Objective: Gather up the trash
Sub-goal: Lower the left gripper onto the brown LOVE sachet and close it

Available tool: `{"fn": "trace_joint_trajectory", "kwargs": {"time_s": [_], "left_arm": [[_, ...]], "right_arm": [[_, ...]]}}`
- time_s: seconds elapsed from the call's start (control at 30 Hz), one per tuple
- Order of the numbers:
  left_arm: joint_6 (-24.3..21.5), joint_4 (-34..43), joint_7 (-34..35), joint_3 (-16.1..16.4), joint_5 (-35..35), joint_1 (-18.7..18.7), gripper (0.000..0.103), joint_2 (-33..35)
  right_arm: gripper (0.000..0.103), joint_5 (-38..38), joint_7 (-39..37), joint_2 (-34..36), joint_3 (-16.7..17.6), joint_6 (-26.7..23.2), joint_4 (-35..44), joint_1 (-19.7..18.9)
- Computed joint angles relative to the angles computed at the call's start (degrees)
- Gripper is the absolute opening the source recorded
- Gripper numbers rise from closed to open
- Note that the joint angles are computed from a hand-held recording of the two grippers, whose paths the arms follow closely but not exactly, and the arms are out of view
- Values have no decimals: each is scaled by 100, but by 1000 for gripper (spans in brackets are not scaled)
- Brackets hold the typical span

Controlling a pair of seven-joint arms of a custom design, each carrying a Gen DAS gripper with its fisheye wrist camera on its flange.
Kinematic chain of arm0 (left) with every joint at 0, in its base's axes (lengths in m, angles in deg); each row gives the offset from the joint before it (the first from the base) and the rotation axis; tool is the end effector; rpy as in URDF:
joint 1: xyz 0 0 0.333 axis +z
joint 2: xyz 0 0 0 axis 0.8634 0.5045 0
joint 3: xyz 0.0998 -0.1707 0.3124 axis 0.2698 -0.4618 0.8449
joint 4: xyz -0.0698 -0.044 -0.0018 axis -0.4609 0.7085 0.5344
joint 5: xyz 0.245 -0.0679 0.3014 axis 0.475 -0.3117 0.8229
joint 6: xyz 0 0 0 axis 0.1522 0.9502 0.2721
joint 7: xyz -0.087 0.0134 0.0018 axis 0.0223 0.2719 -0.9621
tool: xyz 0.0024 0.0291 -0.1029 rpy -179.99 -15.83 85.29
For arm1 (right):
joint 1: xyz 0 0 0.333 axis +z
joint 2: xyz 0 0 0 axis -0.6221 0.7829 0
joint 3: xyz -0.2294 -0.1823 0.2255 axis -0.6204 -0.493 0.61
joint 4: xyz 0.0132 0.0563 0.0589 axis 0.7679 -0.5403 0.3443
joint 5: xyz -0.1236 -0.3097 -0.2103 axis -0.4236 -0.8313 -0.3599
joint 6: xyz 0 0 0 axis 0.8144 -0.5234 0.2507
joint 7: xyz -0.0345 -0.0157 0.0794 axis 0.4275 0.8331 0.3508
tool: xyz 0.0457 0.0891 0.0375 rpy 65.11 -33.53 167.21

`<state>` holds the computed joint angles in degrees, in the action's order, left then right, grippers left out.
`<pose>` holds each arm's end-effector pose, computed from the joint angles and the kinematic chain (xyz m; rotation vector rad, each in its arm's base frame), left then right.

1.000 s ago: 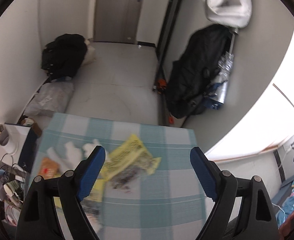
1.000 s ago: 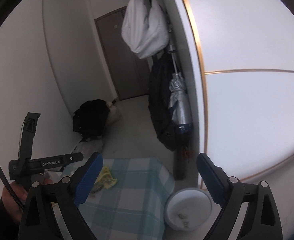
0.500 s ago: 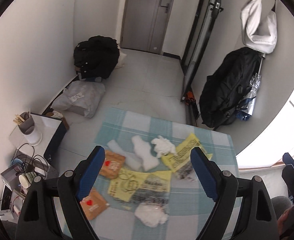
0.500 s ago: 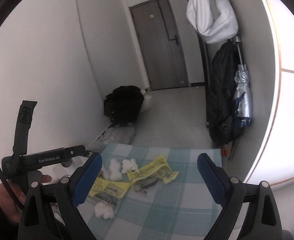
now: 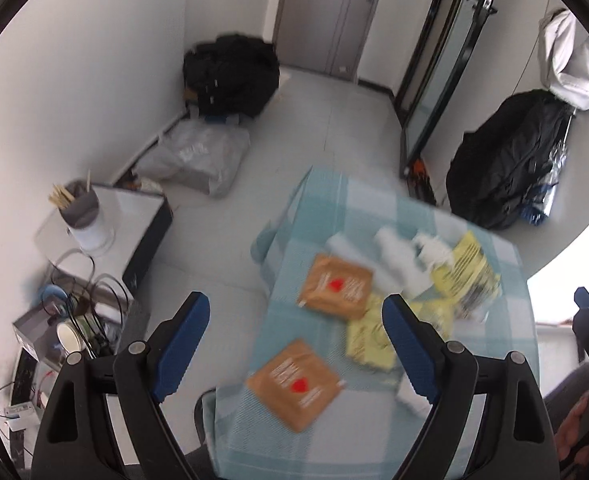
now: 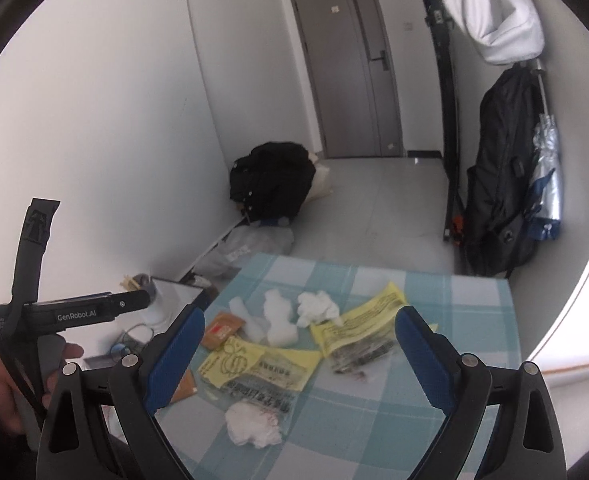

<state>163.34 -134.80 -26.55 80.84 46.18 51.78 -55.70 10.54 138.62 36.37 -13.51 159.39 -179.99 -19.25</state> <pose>0.4392 -0.1279 0.7066 -2.1131 1.6626 -0.7520 0.4277 0.2804 0.7334 -1.7744 1.2595 -0.4838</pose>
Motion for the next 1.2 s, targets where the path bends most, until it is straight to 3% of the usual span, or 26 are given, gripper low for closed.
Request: {"fn": "trace_joint_trajectory", "kwargs": {"time_s": [0.07,0.17,0.27,0.6,1.2], "left_arm": [[-138,-64,387,269,-473,-187,86,28],[-286,-173,597,316,-731,-186,86,42],[-584,-201,1246,496,-1270,-368,86,168],[-1236,-24,1584,127,-1057,-127,86,443],[-916,-227,1671,112,-726,-34,86,320]], "right_arm": [[97,-83,12,49,54,-69,-13,-3],[97,-108,30,128,67,-181,-11,50],[97,-262,143,172,116,-176,-53,39],[97,57,-41,277,-59,-145,-143,256],[97,421,-322,248,-107,-34,-221,310]]}}
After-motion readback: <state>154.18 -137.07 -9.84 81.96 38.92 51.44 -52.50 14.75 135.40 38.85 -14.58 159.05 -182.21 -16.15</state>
